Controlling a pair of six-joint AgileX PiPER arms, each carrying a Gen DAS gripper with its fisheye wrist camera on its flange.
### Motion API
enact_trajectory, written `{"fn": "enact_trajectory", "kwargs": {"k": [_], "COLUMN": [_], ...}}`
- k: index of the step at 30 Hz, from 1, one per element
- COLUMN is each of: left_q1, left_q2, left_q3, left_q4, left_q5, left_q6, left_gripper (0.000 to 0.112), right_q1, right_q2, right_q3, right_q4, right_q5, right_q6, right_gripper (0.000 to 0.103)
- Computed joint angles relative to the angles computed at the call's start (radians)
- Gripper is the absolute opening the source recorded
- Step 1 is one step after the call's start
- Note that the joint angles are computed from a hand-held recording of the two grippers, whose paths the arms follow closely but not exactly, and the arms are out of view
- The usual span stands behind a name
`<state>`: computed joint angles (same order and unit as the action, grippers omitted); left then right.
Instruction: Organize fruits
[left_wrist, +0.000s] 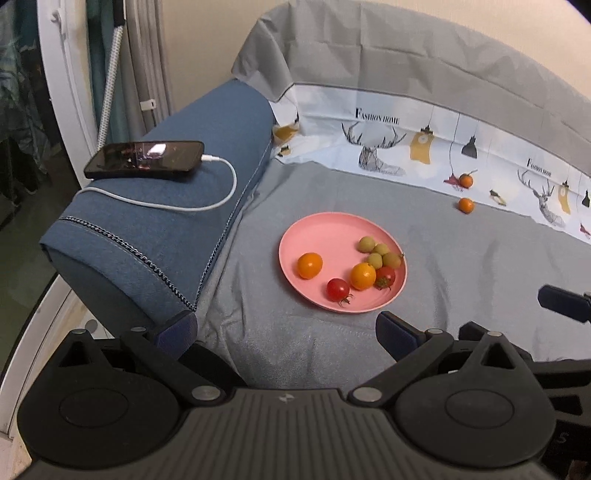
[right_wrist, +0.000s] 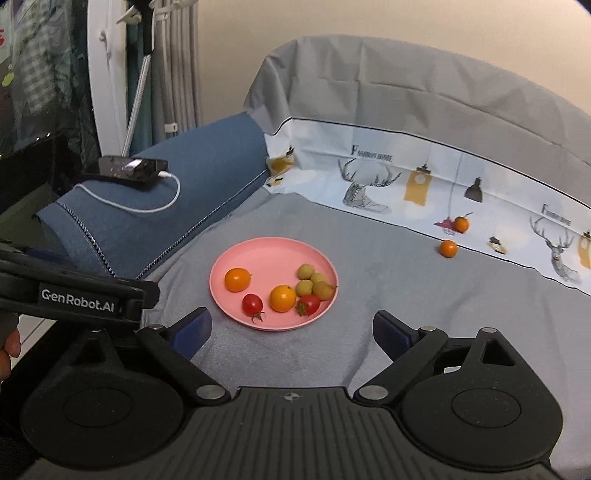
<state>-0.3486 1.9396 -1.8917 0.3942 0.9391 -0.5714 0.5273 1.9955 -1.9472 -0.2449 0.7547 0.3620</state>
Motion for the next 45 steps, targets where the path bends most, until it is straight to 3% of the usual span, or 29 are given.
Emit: {"fn": "enact_trajectory", "kwargs": {"k": [9, 45], "left_q1": [-0.038, -0.040], "left_q2": [-0.072, -0.143], "left_q3": [0.085, 0.193], "left_q4": [0.044, 0.067], "left_q5": [-0.019, -0.073], "left_q6": [-0.060, -0.079], "left_gripper": [0.103, 0.103], "right_q1": [0.008, 0.035], "right_q2": [-0.096, -0.121], "right_q3": [0.121, 0.137], "right_q4": [-0.017, -0.018], "right_q5": [-0.022, -0.004], "right_q6": [0.051, 0.052], "right_gripper": [0.097, 0.098]}}
